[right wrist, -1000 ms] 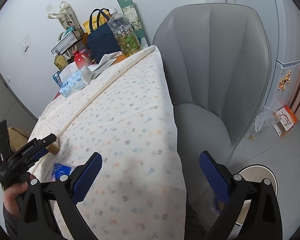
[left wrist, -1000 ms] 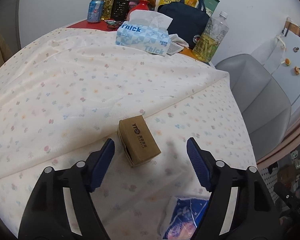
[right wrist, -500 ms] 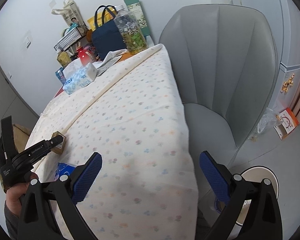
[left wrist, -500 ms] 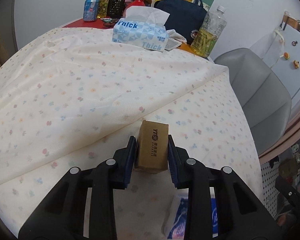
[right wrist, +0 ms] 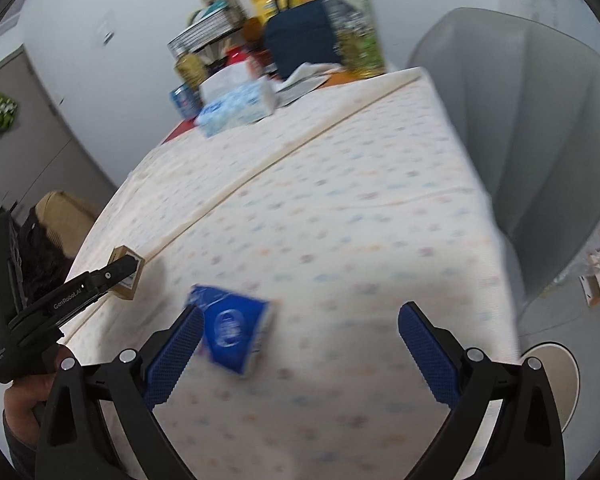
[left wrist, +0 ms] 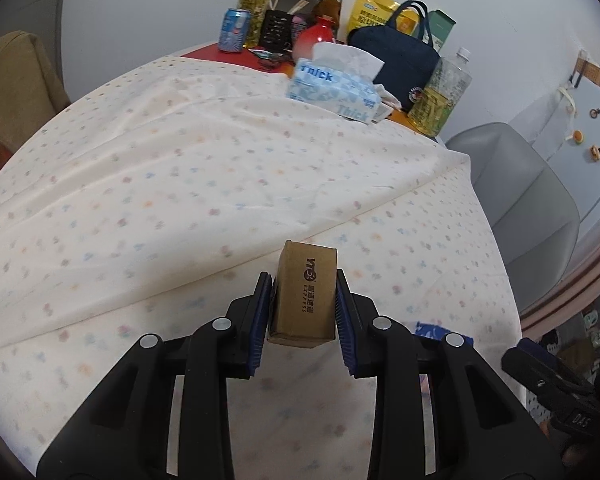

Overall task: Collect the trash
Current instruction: 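Grasp the small cardboard box with the left gripper while the right grasps the blue tissue pack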

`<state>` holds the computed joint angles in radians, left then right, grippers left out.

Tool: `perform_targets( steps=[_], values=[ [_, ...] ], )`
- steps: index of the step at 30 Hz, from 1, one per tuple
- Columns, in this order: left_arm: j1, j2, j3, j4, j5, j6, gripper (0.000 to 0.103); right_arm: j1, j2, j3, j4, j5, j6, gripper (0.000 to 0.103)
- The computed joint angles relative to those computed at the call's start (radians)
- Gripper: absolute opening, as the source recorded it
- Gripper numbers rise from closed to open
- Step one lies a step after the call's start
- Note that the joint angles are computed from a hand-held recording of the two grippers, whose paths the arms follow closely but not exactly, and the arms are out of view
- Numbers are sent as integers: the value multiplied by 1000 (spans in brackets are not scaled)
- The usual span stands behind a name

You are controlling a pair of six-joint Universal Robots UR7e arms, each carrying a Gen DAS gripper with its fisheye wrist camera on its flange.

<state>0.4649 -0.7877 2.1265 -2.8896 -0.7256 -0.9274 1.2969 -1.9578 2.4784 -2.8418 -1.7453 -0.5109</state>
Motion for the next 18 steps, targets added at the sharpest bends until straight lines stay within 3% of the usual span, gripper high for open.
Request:
perform_targets(
  steps=[8, 18],
  values=[
    [-22, -89, 122, 5, 34, -116, 31, 111, 120, 16, -4, -72, 22, 95],
    [-14, -165, 210, -9, 49, -153, 31, 256, 310, 8, -137, -214, 34, 95]
  ],
)
